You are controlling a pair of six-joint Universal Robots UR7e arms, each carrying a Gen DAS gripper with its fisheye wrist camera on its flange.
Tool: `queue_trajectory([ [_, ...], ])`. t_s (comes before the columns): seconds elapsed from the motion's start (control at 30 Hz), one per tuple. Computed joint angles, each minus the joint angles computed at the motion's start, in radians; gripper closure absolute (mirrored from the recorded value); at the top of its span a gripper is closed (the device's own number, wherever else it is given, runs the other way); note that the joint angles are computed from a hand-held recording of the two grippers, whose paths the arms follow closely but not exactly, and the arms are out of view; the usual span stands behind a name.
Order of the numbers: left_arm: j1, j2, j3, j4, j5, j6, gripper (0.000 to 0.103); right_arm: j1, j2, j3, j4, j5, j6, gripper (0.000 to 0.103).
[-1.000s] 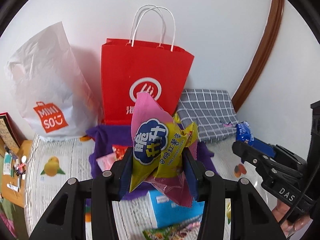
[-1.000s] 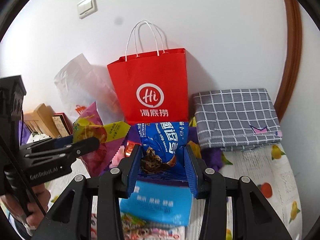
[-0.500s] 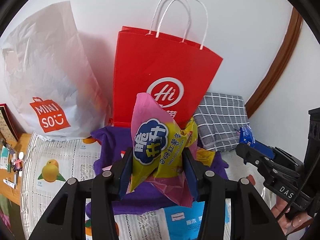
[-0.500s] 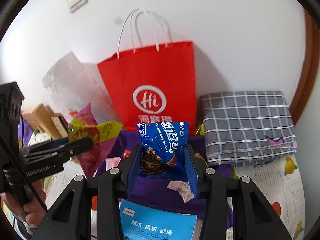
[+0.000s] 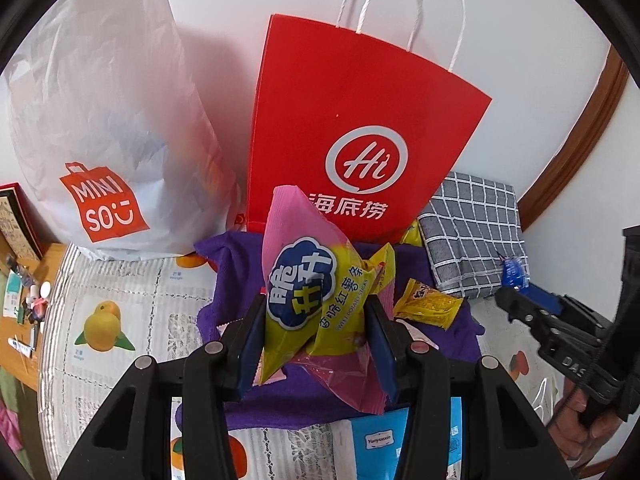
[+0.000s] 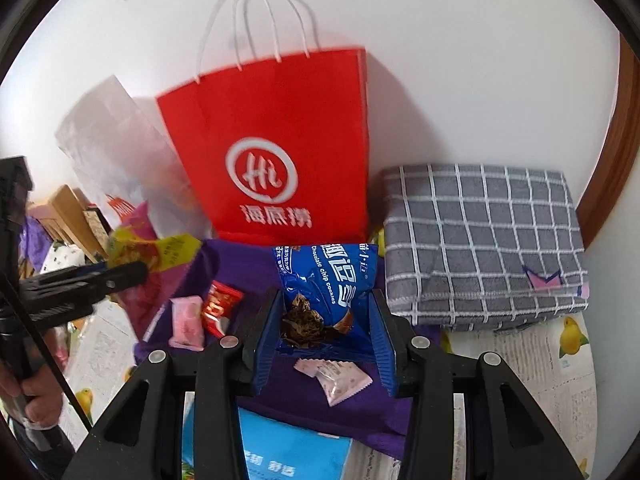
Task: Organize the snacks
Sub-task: 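Open the right tool to drop the blue packet onto the purple towel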
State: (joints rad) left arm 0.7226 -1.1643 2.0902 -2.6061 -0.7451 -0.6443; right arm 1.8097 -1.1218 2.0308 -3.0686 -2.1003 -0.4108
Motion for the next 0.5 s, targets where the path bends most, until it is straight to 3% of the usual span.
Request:
queue_trajectory([
  [0.27,0.008,-0.002,-0.002,0.003,-0.021,-0.005,0.058,-0.035,0.034,-0.041,0.111,-0.020,0.067,0.061],
  [0.5,0.013,-0.001,-0.003,0.006,-0.023,-0.012,0.058,-0.042,0.064,-0.055,0.182,-0.061,0.077,0.061],
])
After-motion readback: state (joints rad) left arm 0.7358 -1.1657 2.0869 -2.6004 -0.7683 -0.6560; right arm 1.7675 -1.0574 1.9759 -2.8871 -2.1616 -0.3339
